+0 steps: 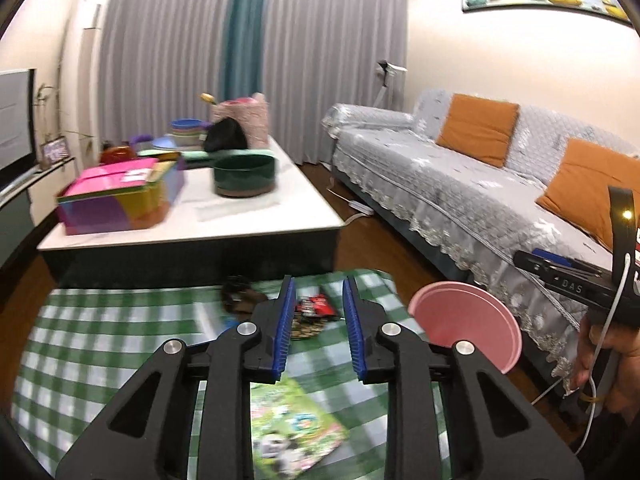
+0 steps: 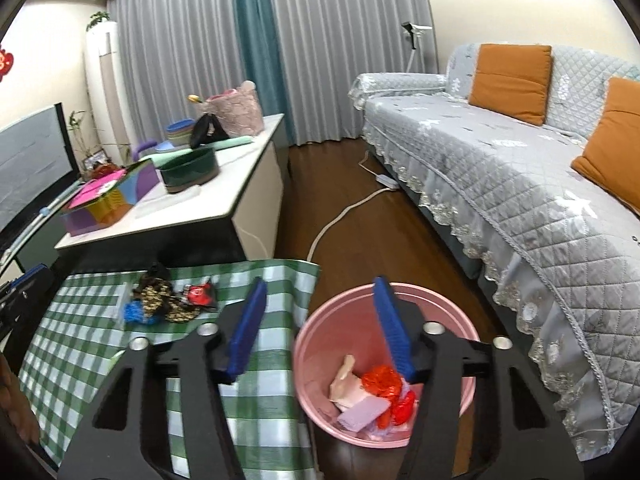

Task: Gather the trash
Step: 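Grasp the green panda snack packet with left gripper while right grasps the red-black snack bag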

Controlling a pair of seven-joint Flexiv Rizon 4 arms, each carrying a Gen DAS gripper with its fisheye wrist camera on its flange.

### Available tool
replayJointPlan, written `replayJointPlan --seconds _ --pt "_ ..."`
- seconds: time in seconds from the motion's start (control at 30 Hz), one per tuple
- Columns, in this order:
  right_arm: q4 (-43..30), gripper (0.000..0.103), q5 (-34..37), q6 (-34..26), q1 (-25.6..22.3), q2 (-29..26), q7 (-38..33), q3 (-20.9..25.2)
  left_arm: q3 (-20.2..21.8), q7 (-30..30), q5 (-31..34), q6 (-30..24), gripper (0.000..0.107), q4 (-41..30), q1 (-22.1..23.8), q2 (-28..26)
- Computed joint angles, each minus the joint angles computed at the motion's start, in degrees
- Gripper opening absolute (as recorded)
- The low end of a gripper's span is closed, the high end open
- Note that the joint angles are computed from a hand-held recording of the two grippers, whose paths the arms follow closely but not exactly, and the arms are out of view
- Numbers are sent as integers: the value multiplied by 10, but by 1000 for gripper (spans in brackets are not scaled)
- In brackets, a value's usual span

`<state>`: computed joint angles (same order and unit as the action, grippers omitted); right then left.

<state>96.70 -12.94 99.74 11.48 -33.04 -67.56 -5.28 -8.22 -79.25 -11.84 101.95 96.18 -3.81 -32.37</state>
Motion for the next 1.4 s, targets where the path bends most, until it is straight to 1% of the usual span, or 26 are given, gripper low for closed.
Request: replayJointPlan --seconds 0.07,0.13,0.17,0.23,0.33,0.4,0.47,0.53,0.57,0.6,0.63,0.67,0.73,0.77,0.8,0.87,0.9,1.0,1.07,1.1,1.13,1.17,1.2,1.23,1.33,1.4 --pt "-5 48 -6 3 -14 -3 -8 26 -1 -8 -1 11 24 23 15 13" --pt "-10 48 -15 0 -34 -9 -19 62 1 -18 -6 15 24 39 24 19" --pt "-12 48 -20 -4 -43 -12 -25 78 -8 -25 -7 15 24 47 36 21" --pt "-19 48 -31 -18 -59 -20 -40 111 -40 -42 -9 10 24 65 71 23" --pt "-32 48 -37 -37 -70 -32 -56 141 -47 -53 -6 8 24 76 83 19" --pt "-38 48 -35 -45 -70 -38 -65 147 -51 -55 -1 0 24 83 86 13" --pt "-44 48 -31 -52 -65 -42 -70 147 -83 -45 14 -11 24 96 111 6" --pt "-48 48 -25 -59 -65 -45 -73 150 -107 -28 24 -32 24 98 123 -2" --pt "-50 48 -22 -61 -65 -46 -74 151 -134 -7 31 -55 26 97 139 -9" --pt "-53 48 -19 -64 -64 -48 -75 151 -144 11 32 -72 30 96 142 -13" --pt "-55 49 -17 -66 -64 -49 -77 151 -141 25 29 -83 40 91 137 -16" --pt "-56 49 -14 -68 -63 -49 -78 152 -128 34 27 -90 51 88 123 -18" --pt "-61 49 -11 -73 -65 -52 -83 156 -113 58 8 -111 56 83 104 -23" --pt "-63 49 -9 -76 -64 -53 -85 157 -90 52 13 -130 56 73 86 -25" --pt "-66 49 -8 -80 -66 -56 -88 160 -60 52 13 -138 56 69 63 -25" --pt "-73 49 -3 -87 -67 -59 -92 164 7 51 21 -166 57 51 10 -29" --pt "-76 49 -1 -89 -66 -61 -93 165 27 52 24 -182 57 44 -7 -32" --pt "-93 49 6 -102 -68 -70 -102 176 57 48 28 -189 57 38 -29 -36" --pt "-102 49 10 -108 -65 -76 -106 177 82 33 31 -184 56 29 -44 -41" --pt "-110 49 12 -114 -64 -81 -108 180 86 27 30 -181 54 28 -45 -43" --pt "-115 49 14 -118 -63 -85 -111 181 83 24 25 -179 43 27 -40 -43" --pt "-123 49 16 -124 -61 -90 -113 184 82 20 22 -179 37 25 -37 -44" --pt "-133 49 18 -132 -61 -96 -117 188 92 10 22 -177 33 20 -42 -47" --pt "-141 49 22 -139 -61 -101 -120 192 98 4 22 -177 21 15 -45 -49" --pt "-176 49 35 -164 -61 -122 -134 208 119 -27 20 -169 9 8 -53 -52" --pt "-202 49 43 -179 -57 -136 -143 214 129 -54 15 -162 6 7 -54 -53"
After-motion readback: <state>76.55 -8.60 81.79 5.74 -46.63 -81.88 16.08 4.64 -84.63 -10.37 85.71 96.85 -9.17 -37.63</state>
